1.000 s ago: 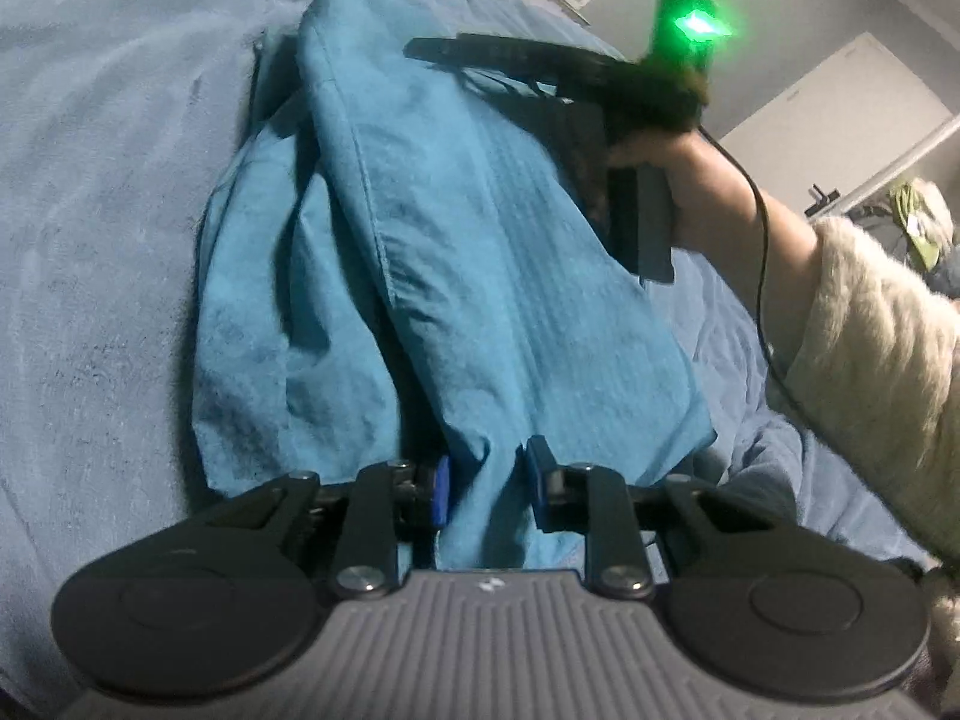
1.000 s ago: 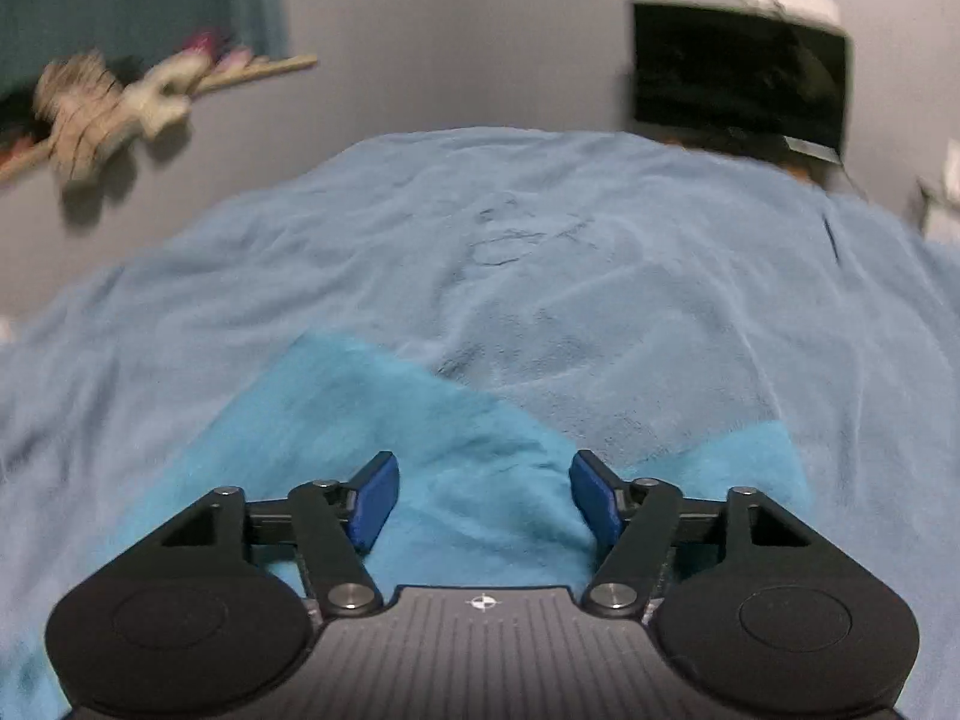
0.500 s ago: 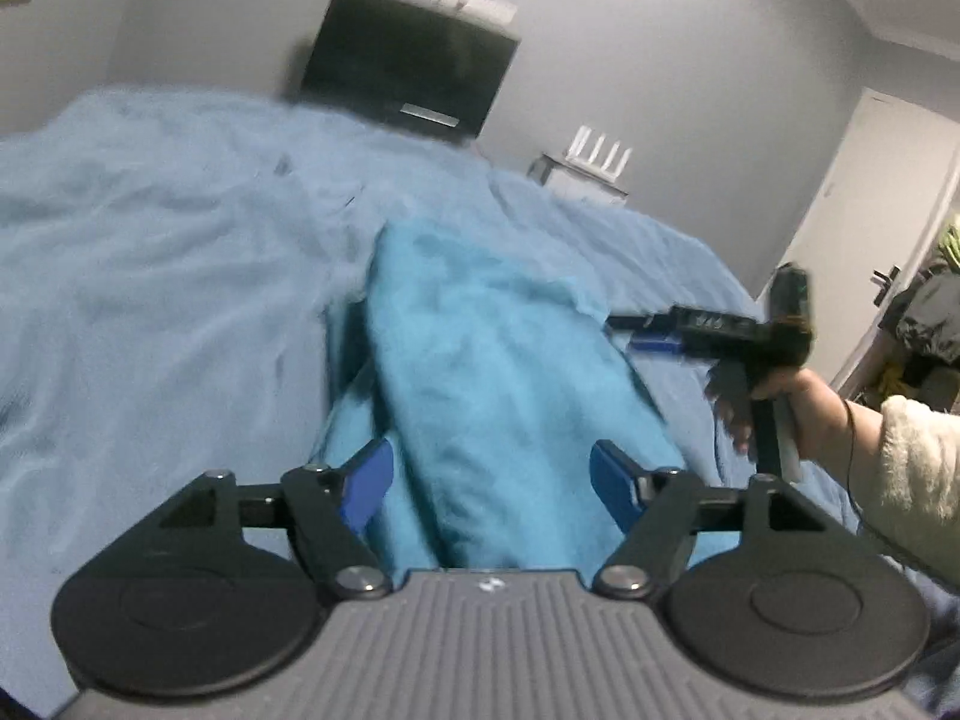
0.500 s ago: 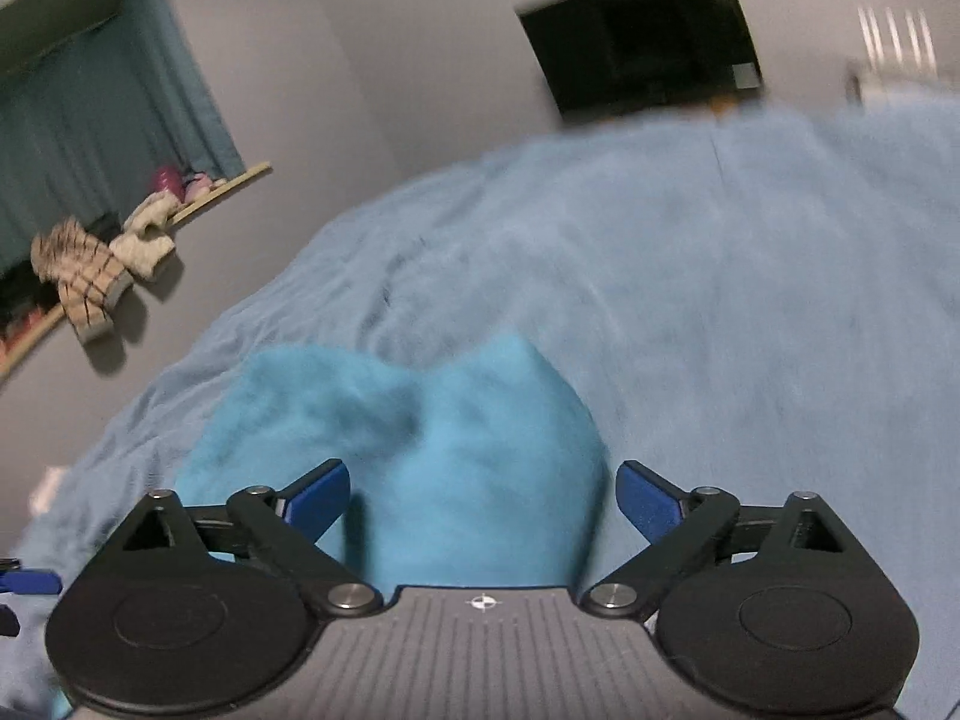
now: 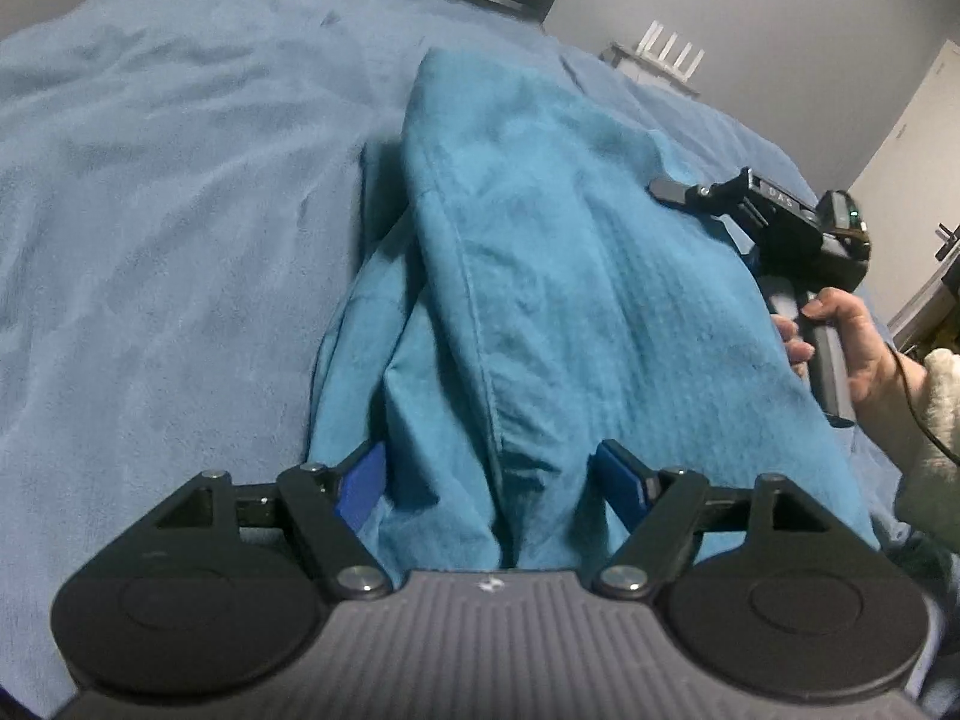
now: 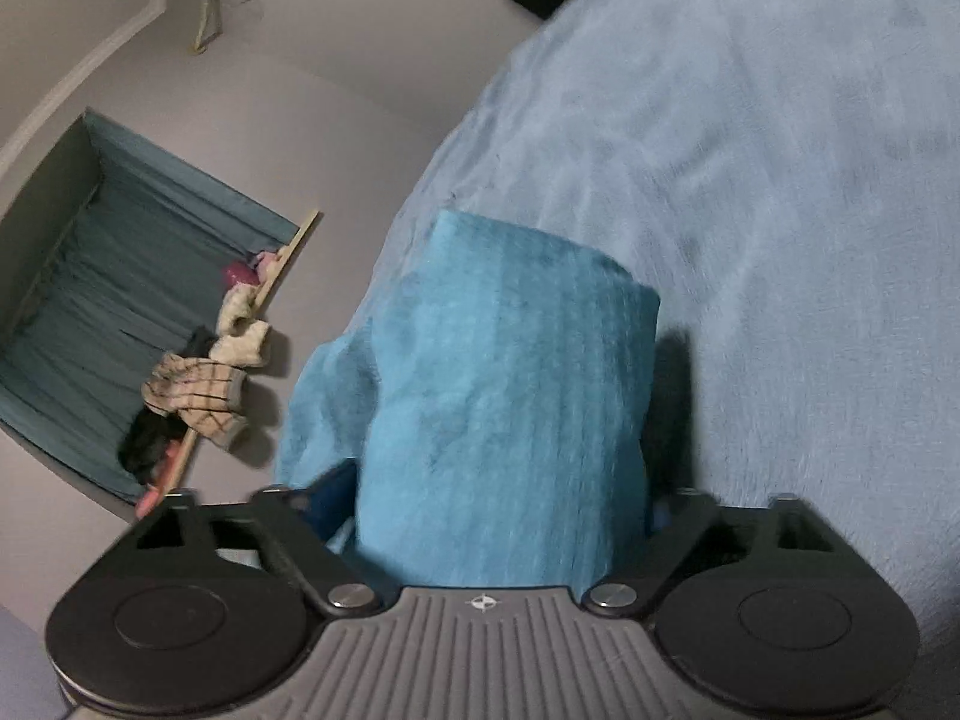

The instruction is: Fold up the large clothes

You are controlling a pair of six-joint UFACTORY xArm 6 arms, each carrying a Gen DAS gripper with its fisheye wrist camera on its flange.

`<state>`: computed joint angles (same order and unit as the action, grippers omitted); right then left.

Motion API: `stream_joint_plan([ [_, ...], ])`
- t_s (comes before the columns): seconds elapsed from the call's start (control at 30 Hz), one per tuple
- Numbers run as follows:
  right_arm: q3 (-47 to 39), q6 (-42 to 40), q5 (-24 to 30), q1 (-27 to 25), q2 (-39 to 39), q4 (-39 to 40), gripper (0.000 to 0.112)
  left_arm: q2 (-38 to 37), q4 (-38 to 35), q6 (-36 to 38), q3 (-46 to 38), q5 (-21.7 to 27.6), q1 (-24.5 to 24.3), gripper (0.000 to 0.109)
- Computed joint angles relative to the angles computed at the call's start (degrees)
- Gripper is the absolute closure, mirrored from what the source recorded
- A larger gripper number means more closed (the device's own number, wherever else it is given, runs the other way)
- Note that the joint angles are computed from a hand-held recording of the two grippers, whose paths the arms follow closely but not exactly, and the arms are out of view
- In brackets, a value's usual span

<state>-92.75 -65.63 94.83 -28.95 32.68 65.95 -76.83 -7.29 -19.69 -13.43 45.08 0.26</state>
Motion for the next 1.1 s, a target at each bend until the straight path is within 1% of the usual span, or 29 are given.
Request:
stream_joint_plan([
  [0.07,-0.08,-1.74,0.36,-0.90,-1.14,0.62,0.047,1.96,6.02,-6.92,0.48,-5.20,-3.64,0.034],
  [0.13,-0.70,-3.36,-0.22,-1.78,-2.36,1.26,0.049,5.44,12.03,-13.16,0.79,-10.98,-6.10,0.034],
  [0.17,-3.05,-3.25,-0.04,-2.68,-2.06,1.48,0.049,8.25,16.06,-16.86,0.19,-13.56,-7.37,0.034],
  [0.2,-6.43,-2.24,-0.05,-3.04,-1.02,1.47,0.049,10.89,19.29,-19.64,-0.52,-15.50,-8.41,0.034],
  [0.27,-14.21,-0.58,-1.71,-2.86,1.72,1.64,0.049,16.39,27.67,-26.20,-2.39,-19.28,-10.71,0.034],
  [0.37,-27.27,1.99,-4.58,-2.67,7.18,2.50,0.049,23.45,31.63,-29.28,-4.88,-23.29,-12.78,0.034],
  [0.4,-33.27,3.84,-5.16,-2.53,10.27,2.57,0.048,25.68,33.17,-30.06,-5.93,-24.12,-13.24,0.034],
  [0.43,-39.26,5.76,-5.70,-2.32,13.49,2.09,0.046,28.04,37.11,-32.77,-7.29,-24.61,-13.57,0.034],
  [0.47,-43.76,8.29,-7.40,-1.83,15.99,0.93,0.040,30.13,41.08,-35.61,-8.47,-25.56,-13.55,0.034],
  [0.5,-45.86,10.29,-10.26,-1.08,17.19,-1.20,0.033,31.79,43.02,-37.01,-9.10,-27.12,-13.06,0.034],
  [0.53,-45.56,10.45,-14.21,-0.14,16.93,-4.56,0.031,33.76,44.05,-38.29,-9.97,-28.89,-12.54,0.034],
  [0.57,-42.87,10.09,-18.76,1.22,15.27,-8.69,0.027,33.84,44.50,-39.51,-9.87,-29.57,-12.61,0.034],
  [0.6,-37.77,8.65,-23.51,2.22,12.69,-10.86,0.025,34.99,44.66,-40.37,-10.16,-30.93,-12.20,0.034],
  [0.63,-31.78,6.10,-28.32,2.84,9.75,-10.63,0.025,35.48,44.24,-40.22,-10.13,-31.88,-11.77,0.034],
  [0.67,-25.78,2.05,-32.17,3.07,6.78,-8.00,0.023,36.18,44.35,-40.38,-10.38,-32.48,-11.61,0.034],
  [0.73,-13.79,-9.95,-40.81,3.67,0.13,1.25,0.024,36.29,44.03,-39.41,-10.14,-33.23,-11.09,0.034],
  [0.77,-8.90,-15.94,-43.98,3.88,-3.22,4.28,0.024,36.72,43.75,-38.89,-10.22,-33.78,-10.60,0.034],
  [0.8,-4.59,-21.94,-44.76,3.36,-6.30,8.09,0.024,36.39,42.74,-38.03,-10.05,-33.57,-10.66,0.034],
  [0.83,-0.68,-27.94,-43.14,2.01,-8.82,11.56,0.025,37.28,41.23,-36.45,-10.27,-34.47,-9.98,0.034],
  [0.87,2.74,-33.93,-39.27,0.08,-11.18,14.26,0.025,37.38,40.86,-36.18,-10.19,-34.84,-9.88,0.034],
  [0.9,5.94,-39.93,-35.89,-1.57,-13.06,16.60,0.025,37.99,42.04,-37.49,-10.40,-35.13,-10.02,0.034],
  [0.93,9.09,-45.81,-31.92,-3.20,-14.90,17.96,0.026,38.13,41.62,-37.13,-10.37,-35.27,-9.99,0.034],
  [0.97,11.51,-49.28,-28.30,-4.66,-16.52,17.47,0.028,38.35,42.51,-37.98,-10.26,-35.57,-9.94,0.034],
  [1.0,13.26,-50.45,-26.31,-5.42,-17.86,16.02,0.031,36.50,42.30,-38.04,-9.17,-34.50,-10.72,0.034],
  [1.03,15.38,-50.77,-25.19,-5.74,-19.58,14.25,0.033,36.53,41.99,-37.69,-9.25,-34.20,-10.86,0.034],
  [1.1,17.26,-49.61,-24.16,-5.88,-21.16,11.03,0.044,36.91,41.74,-37.43,-9.76,-33.56,-11.14,0.034],
])
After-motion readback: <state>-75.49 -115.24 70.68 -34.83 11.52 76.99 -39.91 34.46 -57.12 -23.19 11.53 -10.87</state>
